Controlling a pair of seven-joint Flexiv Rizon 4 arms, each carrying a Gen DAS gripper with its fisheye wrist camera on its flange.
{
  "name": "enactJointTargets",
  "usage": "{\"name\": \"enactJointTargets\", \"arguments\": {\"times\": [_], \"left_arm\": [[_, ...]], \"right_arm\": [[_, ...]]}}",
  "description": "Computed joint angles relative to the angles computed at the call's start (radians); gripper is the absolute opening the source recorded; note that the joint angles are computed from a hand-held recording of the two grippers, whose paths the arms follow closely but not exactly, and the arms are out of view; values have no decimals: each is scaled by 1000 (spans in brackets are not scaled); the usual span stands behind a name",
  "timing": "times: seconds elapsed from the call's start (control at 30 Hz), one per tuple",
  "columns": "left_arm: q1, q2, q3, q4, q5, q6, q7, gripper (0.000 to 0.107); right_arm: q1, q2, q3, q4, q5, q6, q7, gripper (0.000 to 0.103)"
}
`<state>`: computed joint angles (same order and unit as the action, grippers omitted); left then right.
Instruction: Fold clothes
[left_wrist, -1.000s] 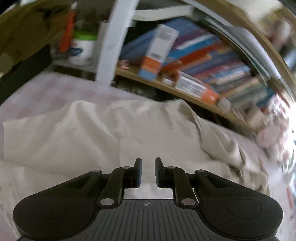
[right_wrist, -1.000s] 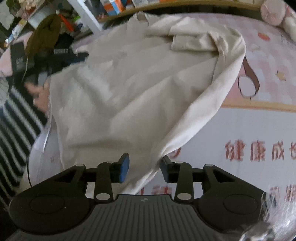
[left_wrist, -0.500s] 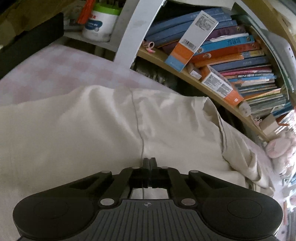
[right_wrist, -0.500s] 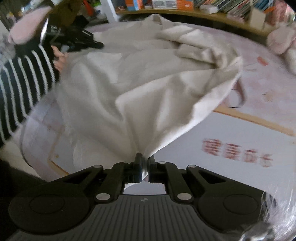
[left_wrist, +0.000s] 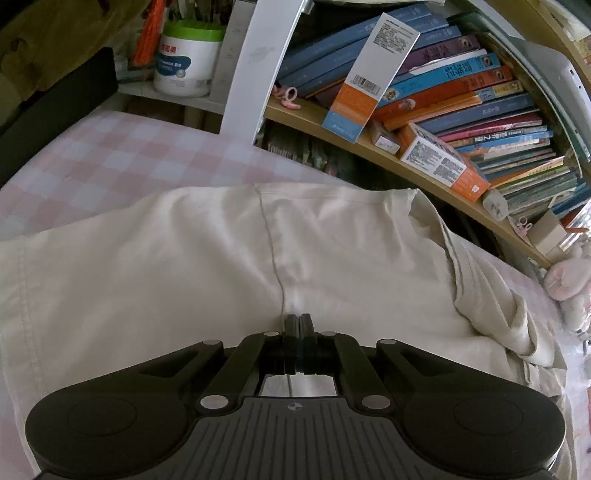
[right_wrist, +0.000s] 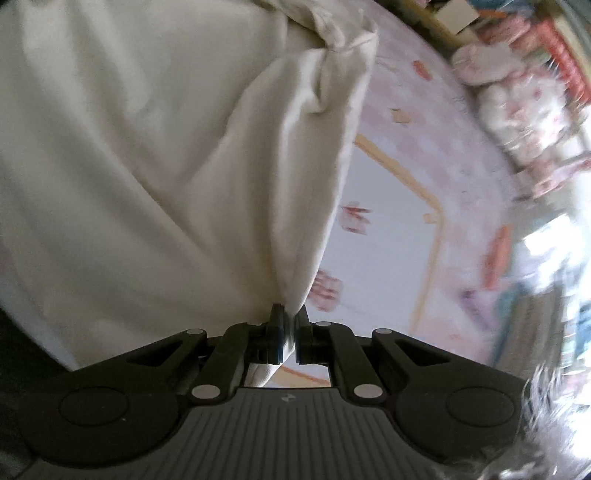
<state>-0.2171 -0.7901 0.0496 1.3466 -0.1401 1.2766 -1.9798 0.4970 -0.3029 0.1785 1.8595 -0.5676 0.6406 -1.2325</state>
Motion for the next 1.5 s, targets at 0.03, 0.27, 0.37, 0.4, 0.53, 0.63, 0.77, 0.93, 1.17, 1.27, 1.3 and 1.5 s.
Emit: {"name": "enactJointTargets", "arguments": {"times": [0.03, 0.27, 0.37, 0.4, 0.53, 0.63, 0.77, 0.93, 1.17, 1.27, 1.3, 1.5], "left_arm": [[0, -1, 2, -5, 4, -9, 7, 5], [4, -4, 0, -24, 20, -37, 37, 5], [15, 1, -17, -12, 15, -31, 57, 5], [19, 4, -23, -8, 12, -30, 67, 5], [17, 65, -61, 77, 39, 60, 156, 5], [44, 130, -165, 205, 14, 190, 255, 5], [-53, 186, -129, 280, 4, 182, 275, 6], [-260, 184, 79, 227, 102, 1, 108, 6], [-283, 221, 107, 252, 191, -57, -112, 6], [-281, 222, 107, 231, 234, -99, -181, 6], [-283, 220, 109, 217, 251, -119, -204, 6], [-270, 220, 85, 175, 335, -192, -289, 6]], "right_arm": [[5, 5, -16, 19, -52, -3, 17, 5], [-26, -5, -45, 46, -167, -16, 54, 18], [-40, -1, -43, 35, -141, 41, 100, 47], [-43, 3, -44, 32, -143, 71, 115, 51], [-52, -8, -61, 22, -210, 244, 163, 51], [-44, -67, -83, -23, -270, 384, 147, 48], [-15, -225, -100, -181, -268, 518, 3, 41], [14, -433, -101, -424, -191, 566, -234, 39], [-8, -589, -22, -676, -5, 473, -481, 25], [-11, -604, -18, -719, 75, 462, -487, 13], [-10, -607, -22, -725, 99, 467, -482, 12], [-49, -556, -30, -693, 241, 589, -482, 11]]}}
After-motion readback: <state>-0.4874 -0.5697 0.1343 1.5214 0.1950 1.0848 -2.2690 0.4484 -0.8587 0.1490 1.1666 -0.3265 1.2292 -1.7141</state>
